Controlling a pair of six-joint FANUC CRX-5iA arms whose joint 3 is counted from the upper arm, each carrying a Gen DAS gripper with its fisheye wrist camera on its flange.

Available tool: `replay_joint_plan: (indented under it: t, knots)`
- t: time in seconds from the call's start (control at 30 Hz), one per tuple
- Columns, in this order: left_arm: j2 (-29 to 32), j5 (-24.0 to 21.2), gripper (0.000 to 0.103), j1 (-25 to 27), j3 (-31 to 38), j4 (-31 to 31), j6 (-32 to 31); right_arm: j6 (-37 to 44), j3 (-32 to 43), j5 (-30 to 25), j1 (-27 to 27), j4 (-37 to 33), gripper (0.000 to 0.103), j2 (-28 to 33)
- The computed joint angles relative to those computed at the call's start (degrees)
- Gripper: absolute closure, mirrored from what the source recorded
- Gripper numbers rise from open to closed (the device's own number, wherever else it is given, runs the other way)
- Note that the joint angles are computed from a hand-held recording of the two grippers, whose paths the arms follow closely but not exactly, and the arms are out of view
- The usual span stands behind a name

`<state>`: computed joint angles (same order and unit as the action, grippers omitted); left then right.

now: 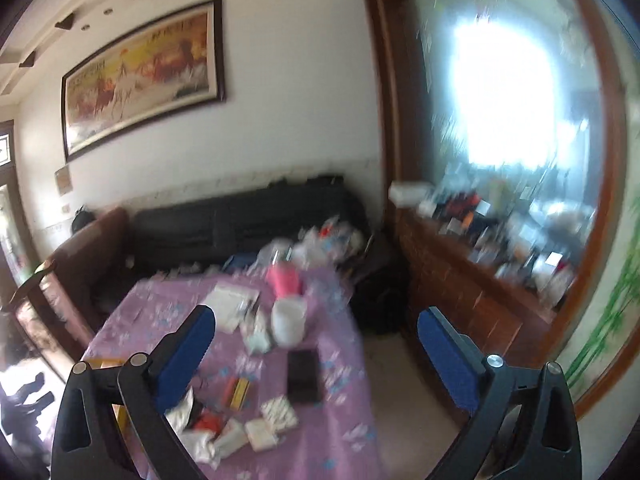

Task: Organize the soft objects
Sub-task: 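Move both open grippers back over the cluttered table, then grasp the blue Vinda tissue pack with the left gripper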

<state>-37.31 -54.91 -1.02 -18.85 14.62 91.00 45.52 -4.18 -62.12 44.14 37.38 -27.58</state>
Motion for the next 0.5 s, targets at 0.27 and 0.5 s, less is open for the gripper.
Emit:
replay_joint_plan:
  t: [0.27,0.5]
  knots:
    - [11.1,4.4,0.007,-12.8,-2.3,-8.3,1.8,3.5,-16.8,11.5,-2.0,-13.7,0.001,-0.2]
    - [14.6,5.1,0.009,-6.8,-2.4,-8.1,7.9,9.7,-18.9,16.4,-5.7,-28.9,0.001,2.9]
